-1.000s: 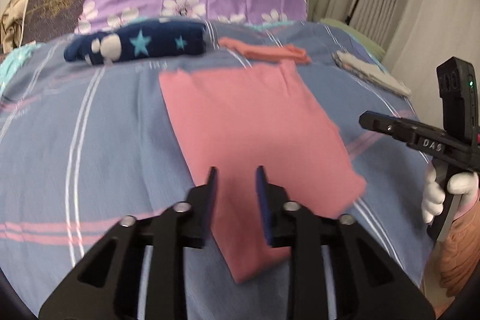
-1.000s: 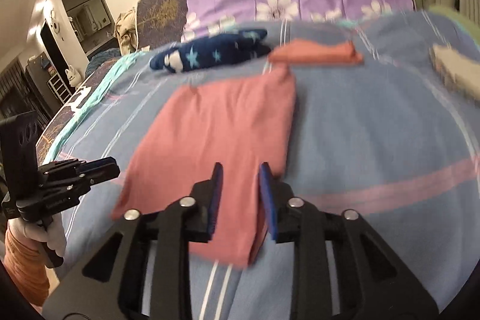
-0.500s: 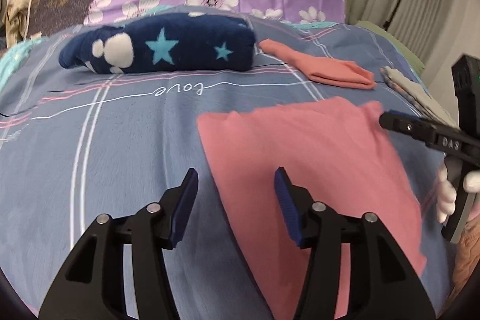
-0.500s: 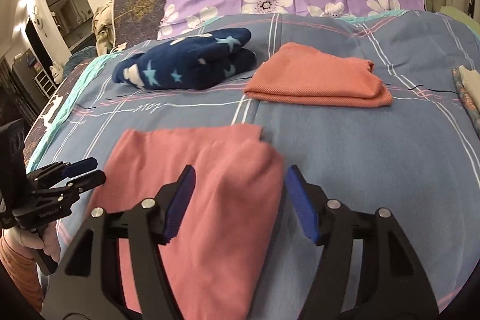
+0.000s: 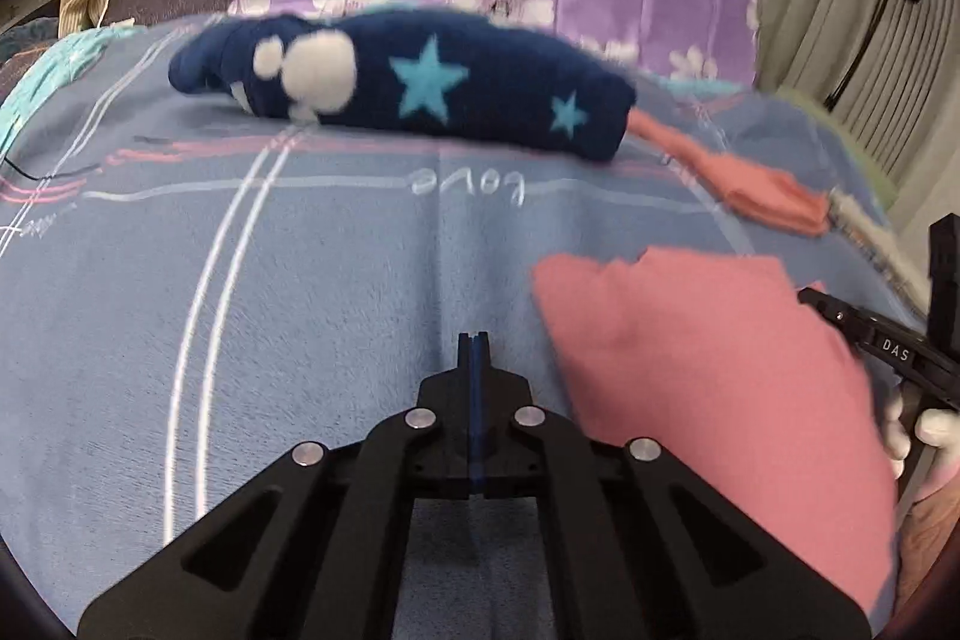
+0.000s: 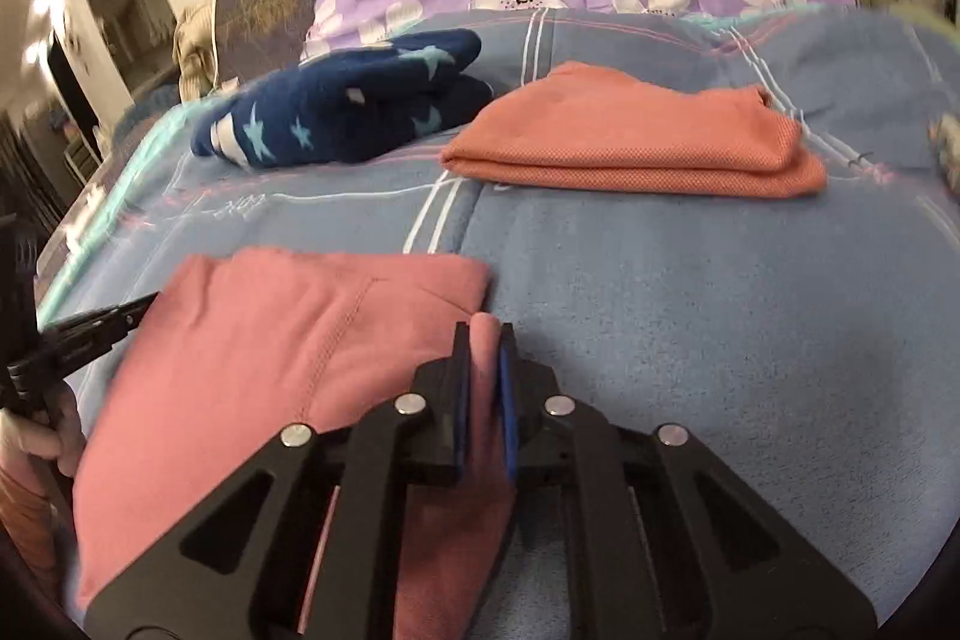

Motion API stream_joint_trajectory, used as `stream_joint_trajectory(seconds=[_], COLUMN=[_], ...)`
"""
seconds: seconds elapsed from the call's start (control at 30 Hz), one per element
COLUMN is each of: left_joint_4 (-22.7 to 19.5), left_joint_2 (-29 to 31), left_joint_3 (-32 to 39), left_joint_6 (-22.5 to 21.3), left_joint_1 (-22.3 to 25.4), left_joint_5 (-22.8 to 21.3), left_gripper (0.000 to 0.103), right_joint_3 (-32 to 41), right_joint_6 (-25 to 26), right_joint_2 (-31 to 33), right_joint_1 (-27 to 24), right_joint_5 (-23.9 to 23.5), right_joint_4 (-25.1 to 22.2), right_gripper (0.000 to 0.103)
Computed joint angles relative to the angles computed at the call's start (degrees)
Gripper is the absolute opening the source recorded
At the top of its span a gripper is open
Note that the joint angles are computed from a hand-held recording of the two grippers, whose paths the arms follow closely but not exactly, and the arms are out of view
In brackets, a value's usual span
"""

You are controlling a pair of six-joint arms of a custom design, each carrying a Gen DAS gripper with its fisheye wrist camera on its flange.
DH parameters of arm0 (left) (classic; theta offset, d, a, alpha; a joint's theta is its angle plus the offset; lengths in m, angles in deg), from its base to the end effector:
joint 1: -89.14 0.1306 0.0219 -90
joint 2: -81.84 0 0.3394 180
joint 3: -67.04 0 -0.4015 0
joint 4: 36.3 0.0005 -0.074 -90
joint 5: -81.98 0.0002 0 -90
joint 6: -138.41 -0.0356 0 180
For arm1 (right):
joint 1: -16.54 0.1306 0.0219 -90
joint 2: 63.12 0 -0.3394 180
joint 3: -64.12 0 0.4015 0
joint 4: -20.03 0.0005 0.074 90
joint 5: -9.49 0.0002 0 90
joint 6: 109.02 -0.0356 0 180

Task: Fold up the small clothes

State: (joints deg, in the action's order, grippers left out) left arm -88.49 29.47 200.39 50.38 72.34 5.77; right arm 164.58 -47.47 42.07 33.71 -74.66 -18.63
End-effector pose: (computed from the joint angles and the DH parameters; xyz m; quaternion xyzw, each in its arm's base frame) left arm 0.6706 -0.2119 0.3606 0.1631 0.9085 -0.1700 0.3450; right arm 0.5652 0.1703 0.3497 0.1102 0.9108 0.1100 0.3824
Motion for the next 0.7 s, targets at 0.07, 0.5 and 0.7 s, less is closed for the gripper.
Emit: stream_joint_trajectory(seconds=[0.07, 0.5, 0.7], left_joint_4=[0.1, 6.1, 8.2], left_joint_2=[-1.0, -12.4, -14.8], left_joint_3=[-0.7, -18.6, -21.7], left_joint_6=[0.5, -16.3, -18.2], left_joint_1=[0.2, -5.7, -6.3], left_joint_5=[2.5, 0.0, -3.3], left_gripper=[0.003, 0.035, 0.036], right_joint_3=[-1.3, -1.3, -2.6], right_joint_6=[-0.8, 5.7, 7.1], right_joint_2=[-1.9, -4.9, -4.3], right_joint_1=[-0.1, 9.2, 10.7], right_joint_5=[0.5, 8.4, 12.3], right_joint_4=[1.4, -8.1, -7.2], right_gripper=[0.032, 0.027, 0.029])
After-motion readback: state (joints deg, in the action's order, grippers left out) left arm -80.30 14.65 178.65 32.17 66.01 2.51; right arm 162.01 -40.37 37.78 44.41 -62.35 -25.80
